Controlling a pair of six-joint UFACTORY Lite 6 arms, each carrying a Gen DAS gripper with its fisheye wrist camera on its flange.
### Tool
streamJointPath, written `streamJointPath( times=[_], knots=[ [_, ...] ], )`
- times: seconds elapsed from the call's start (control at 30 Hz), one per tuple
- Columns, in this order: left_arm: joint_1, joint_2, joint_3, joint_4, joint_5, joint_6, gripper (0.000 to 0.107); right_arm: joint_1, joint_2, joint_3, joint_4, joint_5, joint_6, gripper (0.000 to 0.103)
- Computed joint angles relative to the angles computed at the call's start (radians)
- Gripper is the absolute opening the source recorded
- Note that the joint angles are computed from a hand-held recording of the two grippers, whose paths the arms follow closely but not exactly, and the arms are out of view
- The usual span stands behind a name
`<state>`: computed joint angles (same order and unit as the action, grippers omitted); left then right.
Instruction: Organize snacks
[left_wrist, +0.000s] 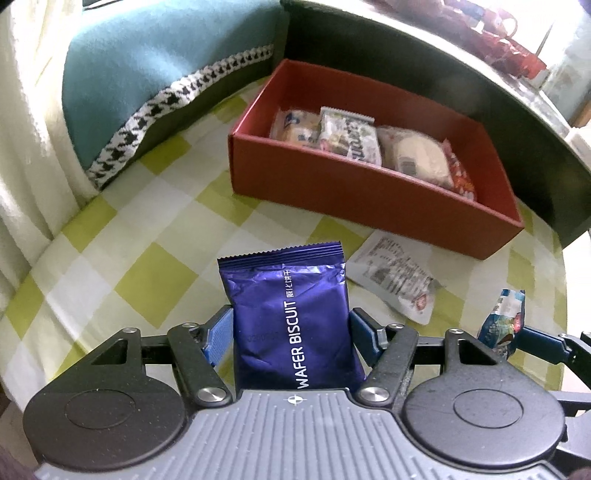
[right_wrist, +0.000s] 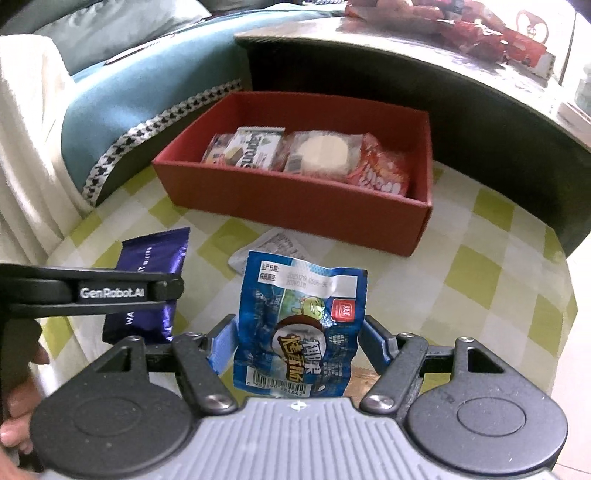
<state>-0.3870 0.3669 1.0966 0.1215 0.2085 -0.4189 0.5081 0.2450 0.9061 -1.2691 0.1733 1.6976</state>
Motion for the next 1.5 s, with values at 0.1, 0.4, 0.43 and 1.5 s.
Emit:
streamJointPath(
  times=[0.1, 0.4, 0.43, 1.5],
  knots=[
    [-0.006, -0.011, -0.001, 0.046, -0.007, -0.040, 0.073, -0.007, 0.000, 0.001, -0.019, 0.004, 0.012, 0.073],
    [-0.021, -0.001, 0.036, 0.099, -0.010, -0.085, 0.073, -0.043, -0.008, 0.020, -0.091, 0.005, 0.070, 0.073],
    [-0.023, 0.001, 0.041, 0.119, -0.011, -0.104, 0.073, -0.048, -0.006, 0.025, -0.092, 0.005, 0.069, 0.073],
    [-0.050, 0.163, 0.355, 0.215, 0.064, -0.179, 0.073, -0.185, 0.113, 0.248, 0.112, -0.043, -0.213, 0.073]
  ],
)
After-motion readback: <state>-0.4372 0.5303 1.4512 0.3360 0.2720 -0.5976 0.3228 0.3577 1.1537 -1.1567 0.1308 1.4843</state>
